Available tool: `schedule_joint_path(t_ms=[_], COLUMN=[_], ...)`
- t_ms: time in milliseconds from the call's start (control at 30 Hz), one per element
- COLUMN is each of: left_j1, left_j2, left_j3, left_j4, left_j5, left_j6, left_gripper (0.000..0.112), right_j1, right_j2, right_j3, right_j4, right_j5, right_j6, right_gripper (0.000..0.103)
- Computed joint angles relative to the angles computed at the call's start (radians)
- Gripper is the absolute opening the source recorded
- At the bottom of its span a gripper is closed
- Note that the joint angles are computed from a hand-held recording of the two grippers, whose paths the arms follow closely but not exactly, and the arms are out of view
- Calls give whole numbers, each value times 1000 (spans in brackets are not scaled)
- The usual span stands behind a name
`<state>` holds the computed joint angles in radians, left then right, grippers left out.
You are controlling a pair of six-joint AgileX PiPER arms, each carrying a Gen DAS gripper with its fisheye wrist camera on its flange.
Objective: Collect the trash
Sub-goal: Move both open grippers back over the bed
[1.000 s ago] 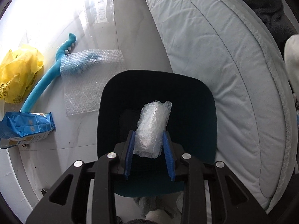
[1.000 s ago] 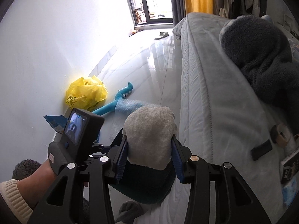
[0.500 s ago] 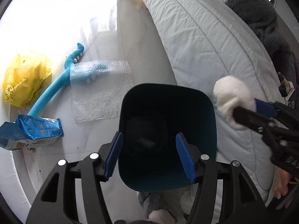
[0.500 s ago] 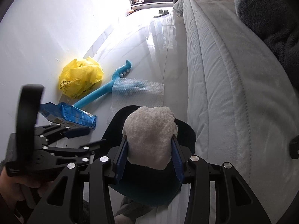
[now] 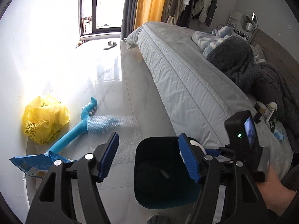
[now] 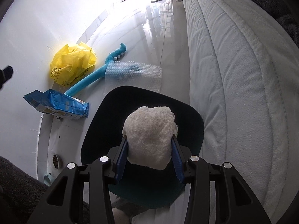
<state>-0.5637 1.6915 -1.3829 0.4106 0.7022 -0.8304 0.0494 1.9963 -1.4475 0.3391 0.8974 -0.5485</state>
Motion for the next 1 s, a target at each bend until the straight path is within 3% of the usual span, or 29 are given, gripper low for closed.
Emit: schedule_joint_path(t_ms=[133, 200, 500, 600, 833, 1000], left_j1=[-25, -55, -130, -174, -247, -267], left_j2=[-31, -47, -58, -36, 15, 76], left_j3=[-22, -32, -111, -165, -265, -339], left_j4=[69, 138, 204, 268, 368, 345], left_j5=[9, 15, 44, 76, 71, 47], left_j6=[-69, -119, -189, -218, -259, -224], left_gripper=[67, 67, 71, 74, 87, 90], right_j1=[-9, -20, -54, -91, -212, -332], right_j2=[6, 2, -56, -100, -206, -233], right_j3=[31, 46, 101, 123, 108, 82], right_j4=[4, 29, 155, 216, 332, 415], right_j5=[-15, -23, 3, 32, 122, 167], right_j6=[-21, -52, -187, -251, -379, -459], right_gripper=[46, 59, 82, 83, 86, 90])
